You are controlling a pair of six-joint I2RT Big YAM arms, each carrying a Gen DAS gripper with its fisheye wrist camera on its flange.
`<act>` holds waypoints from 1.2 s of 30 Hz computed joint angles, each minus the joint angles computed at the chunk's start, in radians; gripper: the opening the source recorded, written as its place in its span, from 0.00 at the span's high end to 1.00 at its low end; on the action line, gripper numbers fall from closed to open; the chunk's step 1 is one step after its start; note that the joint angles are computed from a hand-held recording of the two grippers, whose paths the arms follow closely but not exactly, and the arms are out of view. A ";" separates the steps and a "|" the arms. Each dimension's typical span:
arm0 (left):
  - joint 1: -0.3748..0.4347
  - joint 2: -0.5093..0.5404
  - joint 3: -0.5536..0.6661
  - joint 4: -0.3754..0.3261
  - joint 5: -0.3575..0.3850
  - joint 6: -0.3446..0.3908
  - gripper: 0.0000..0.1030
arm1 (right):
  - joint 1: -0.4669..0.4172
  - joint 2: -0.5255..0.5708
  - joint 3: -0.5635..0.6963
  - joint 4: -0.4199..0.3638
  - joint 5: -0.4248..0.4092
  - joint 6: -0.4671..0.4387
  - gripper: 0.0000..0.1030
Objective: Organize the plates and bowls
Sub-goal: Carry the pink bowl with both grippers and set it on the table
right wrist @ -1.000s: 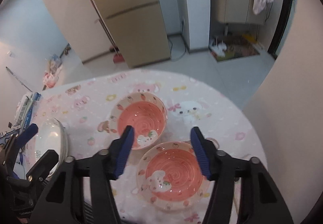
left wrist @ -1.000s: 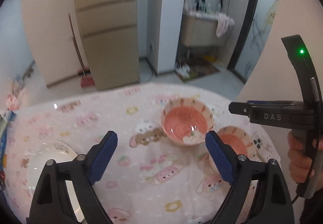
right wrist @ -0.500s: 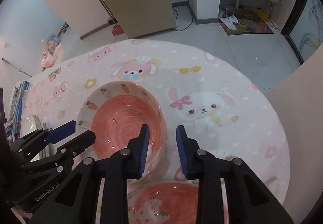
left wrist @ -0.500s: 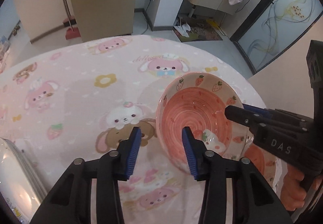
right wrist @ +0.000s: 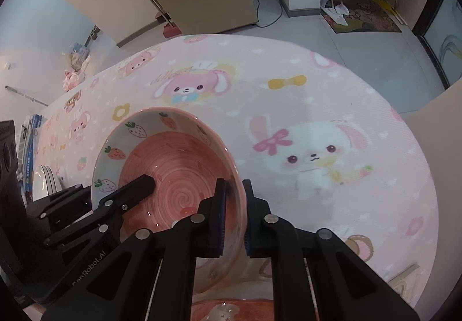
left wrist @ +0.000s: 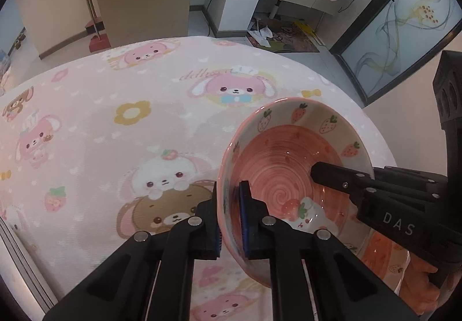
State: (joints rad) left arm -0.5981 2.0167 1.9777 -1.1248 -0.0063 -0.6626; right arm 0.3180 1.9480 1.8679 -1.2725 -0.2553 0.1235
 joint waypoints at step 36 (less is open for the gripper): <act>-0.186 -0.087 0.099 -0.081 -0.145 0.031 0.89 | -0.041 -0.336 -0.220 0.019 0.086 0.016 0.90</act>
